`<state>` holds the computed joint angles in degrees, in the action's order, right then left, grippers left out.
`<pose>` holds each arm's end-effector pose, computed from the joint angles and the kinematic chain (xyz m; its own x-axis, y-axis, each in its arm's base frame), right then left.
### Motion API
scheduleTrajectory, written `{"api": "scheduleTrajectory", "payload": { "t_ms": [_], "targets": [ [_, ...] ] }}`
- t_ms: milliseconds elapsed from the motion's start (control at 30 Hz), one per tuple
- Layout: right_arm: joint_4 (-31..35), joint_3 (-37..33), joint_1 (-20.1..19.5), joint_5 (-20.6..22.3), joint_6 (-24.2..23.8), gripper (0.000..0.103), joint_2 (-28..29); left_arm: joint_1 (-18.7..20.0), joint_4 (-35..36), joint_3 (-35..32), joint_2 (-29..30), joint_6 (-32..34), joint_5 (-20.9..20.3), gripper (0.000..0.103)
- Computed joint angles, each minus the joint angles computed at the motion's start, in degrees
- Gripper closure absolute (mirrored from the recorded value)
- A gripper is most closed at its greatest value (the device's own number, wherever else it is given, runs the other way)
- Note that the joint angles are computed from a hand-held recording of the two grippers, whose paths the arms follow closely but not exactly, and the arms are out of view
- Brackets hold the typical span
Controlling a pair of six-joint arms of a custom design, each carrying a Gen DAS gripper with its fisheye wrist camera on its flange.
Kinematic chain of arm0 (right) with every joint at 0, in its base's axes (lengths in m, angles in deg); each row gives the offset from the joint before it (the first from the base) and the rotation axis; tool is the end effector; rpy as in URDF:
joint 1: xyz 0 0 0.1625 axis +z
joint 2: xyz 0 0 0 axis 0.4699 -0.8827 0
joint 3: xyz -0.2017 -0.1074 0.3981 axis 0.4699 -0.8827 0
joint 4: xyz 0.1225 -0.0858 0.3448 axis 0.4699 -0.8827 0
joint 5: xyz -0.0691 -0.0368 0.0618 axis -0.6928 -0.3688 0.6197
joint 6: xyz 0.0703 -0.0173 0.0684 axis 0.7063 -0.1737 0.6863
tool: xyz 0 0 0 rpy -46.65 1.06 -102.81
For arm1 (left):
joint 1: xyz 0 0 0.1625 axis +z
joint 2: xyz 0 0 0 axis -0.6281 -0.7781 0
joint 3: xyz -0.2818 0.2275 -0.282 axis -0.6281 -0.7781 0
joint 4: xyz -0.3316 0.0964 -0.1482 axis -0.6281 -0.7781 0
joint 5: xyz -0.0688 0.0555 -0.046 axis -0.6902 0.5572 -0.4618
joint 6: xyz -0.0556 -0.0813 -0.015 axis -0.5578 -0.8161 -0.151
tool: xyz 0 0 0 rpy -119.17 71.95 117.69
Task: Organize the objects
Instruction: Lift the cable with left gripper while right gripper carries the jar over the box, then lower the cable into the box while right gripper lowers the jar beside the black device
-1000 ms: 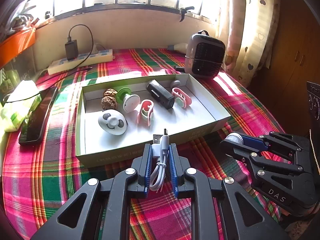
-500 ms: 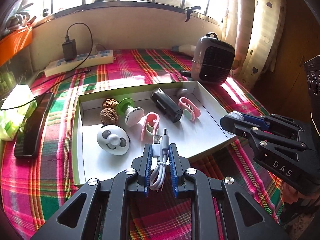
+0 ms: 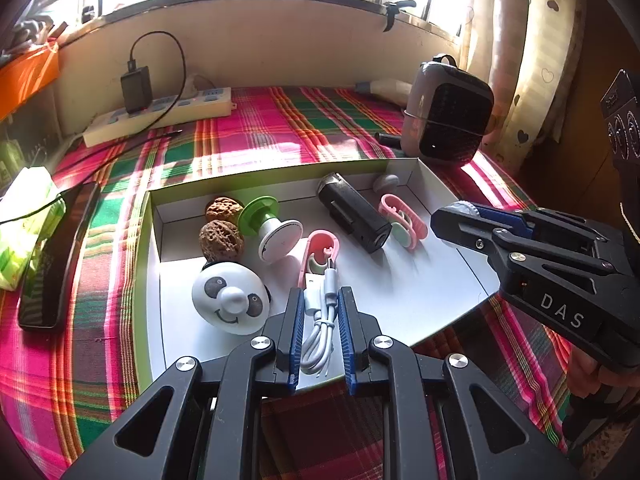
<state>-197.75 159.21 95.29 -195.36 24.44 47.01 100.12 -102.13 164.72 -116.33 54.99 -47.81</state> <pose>0.3155 -0.3640 -0.0846 -0.7374 -0.1730 0.6530 -0.5521 0.7113 -0.4350 0.0098 -0.3698 0.2442 -0.7533 0.3488 -0.5575 0.5905 0.7320 -0.3398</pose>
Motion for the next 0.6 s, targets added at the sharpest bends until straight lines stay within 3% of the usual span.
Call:
{"api": "scheduleTrajectory", "payload": {
  "t_ms": [600],
  "targets": [
    [3.19, -3.75, -2.09, 0.59, -2.42, 0.083, -0.16, 2.23, -3.39, -2.38, 3.28, 2.44, 1.55, 0.088]
  ]
}}
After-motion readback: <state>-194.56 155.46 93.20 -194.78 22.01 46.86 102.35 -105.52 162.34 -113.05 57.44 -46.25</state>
